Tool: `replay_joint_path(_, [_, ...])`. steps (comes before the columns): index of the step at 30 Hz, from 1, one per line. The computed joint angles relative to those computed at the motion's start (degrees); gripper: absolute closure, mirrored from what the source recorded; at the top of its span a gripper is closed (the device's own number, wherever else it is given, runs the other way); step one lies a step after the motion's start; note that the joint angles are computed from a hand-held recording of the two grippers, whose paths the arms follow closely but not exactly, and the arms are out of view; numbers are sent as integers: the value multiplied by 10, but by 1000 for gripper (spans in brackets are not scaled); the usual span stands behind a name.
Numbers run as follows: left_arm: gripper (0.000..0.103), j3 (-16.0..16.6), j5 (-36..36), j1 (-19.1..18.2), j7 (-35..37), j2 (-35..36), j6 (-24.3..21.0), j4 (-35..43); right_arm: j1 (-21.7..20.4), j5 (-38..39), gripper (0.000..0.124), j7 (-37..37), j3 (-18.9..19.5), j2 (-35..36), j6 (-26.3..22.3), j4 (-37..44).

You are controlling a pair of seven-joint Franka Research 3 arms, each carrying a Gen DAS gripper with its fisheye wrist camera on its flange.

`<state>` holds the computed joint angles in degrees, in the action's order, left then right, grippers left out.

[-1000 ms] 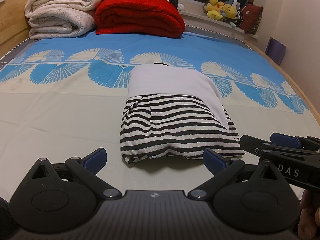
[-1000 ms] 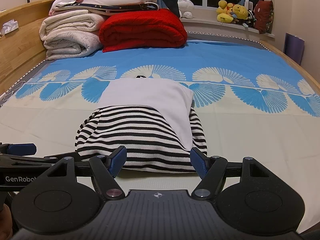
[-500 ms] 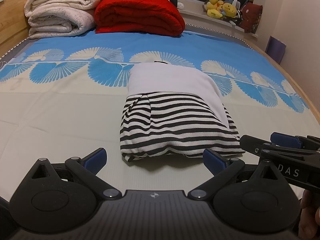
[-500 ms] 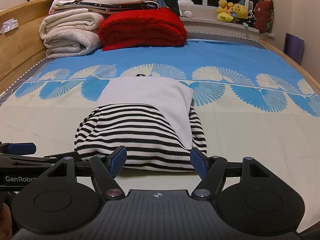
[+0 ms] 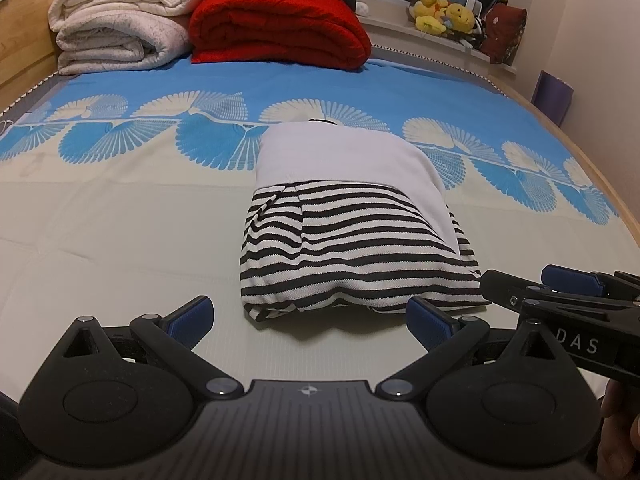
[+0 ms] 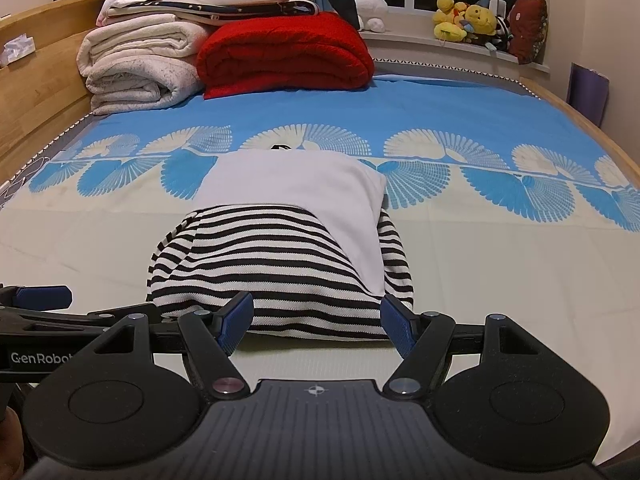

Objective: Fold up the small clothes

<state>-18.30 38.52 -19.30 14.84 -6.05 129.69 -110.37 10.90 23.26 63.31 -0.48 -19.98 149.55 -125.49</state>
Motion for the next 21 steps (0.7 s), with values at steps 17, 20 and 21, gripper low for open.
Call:
replay_joint_path(17, [1, 1, -1, -1, -3, 4, -1, 5, 1, 3, 52, -2, -2, 1, -2, 2])
replay_joint_path(20, [1, 1, -2, -2, -2, 4, -3, 6, 0, 3, 52, -3, -2, 1, -3, 3])
replay_joint_path(21, [1, 1, -2, -2, -2, 4, -2, 6, 1, 4, 52, -4, -2, 1, -2, 2])
